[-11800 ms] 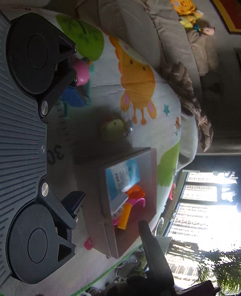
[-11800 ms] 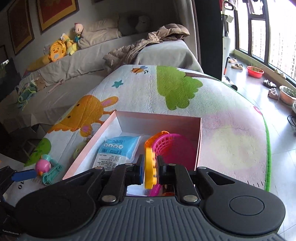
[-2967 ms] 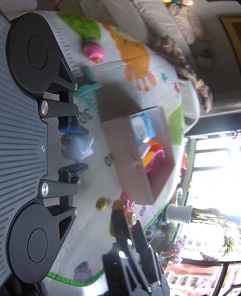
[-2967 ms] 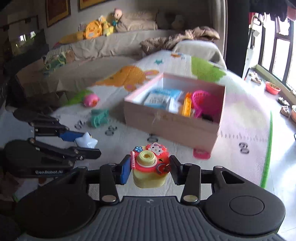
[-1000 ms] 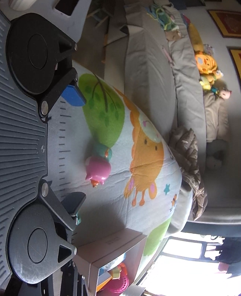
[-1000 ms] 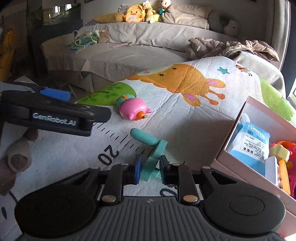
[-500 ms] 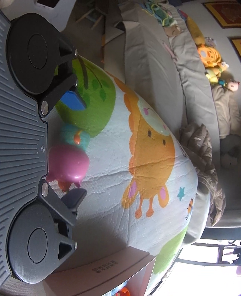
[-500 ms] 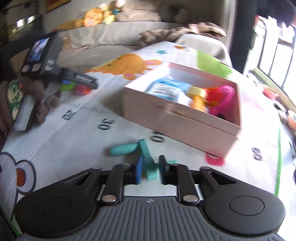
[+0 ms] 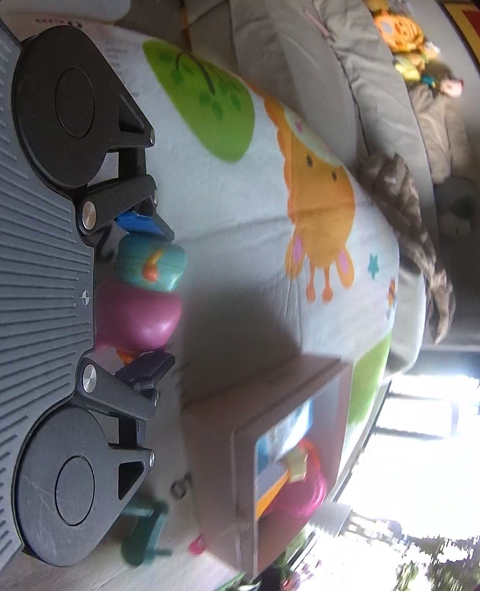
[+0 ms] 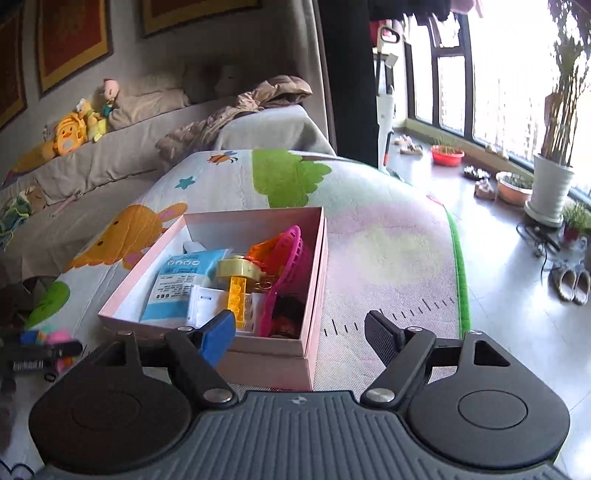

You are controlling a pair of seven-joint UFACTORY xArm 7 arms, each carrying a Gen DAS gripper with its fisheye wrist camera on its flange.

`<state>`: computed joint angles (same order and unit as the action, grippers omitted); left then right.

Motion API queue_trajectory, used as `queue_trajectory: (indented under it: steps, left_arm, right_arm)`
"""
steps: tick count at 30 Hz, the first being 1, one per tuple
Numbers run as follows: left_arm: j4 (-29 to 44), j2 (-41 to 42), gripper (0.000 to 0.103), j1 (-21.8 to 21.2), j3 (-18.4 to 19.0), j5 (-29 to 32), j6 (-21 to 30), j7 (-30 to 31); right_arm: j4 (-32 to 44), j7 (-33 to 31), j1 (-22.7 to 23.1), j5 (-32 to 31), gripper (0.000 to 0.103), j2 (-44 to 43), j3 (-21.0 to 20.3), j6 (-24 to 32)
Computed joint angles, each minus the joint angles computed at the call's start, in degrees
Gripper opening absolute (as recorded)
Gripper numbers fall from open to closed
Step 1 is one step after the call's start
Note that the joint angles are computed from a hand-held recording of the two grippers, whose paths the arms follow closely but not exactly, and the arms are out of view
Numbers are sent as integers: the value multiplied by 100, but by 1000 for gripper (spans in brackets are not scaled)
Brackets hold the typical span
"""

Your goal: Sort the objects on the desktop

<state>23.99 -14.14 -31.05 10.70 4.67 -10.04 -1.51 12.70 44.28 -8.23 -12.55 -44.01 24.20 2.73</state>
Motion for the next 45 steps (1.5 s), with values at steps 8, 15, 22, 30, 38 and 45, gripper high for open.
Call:
queue_trajectory:
  steps: [8, 15, 22, 30, 38, 45]
  left_arm:
    - [-502, -111, 95, -476, 331, 621, -504, -367]
    - [-553, 12, 101, -181, 152, 1103, -700, -706]
    - [-514, 46, 102, -106, 296, 1816, -732, -1260]
    - [-451, 84, 103, 218, -19, 2018, -665, -1433]
    - [-443, 90, 103, 373, -190, 1994, -648, -1439]
    - [-439, -75, 103, 698, -707, 1368, -338, -1141]
  right_arm:
    - [805, -388, 268, 317, 80, 1722, -481, -323]
    - [1710, 283, -1255, -734, 86, 2571, 1146, -483]
    - [1626, -91, -2031, -754, 86, 2257, 2071, -1039]
    - [337, -400, -771, -225, 89, 589, 1143, -454]
    - [-205, -253, 400, -548, 79, 54, 841, 236]
    - [-319, -169, 611, -543, 86, 130, 782, -113]
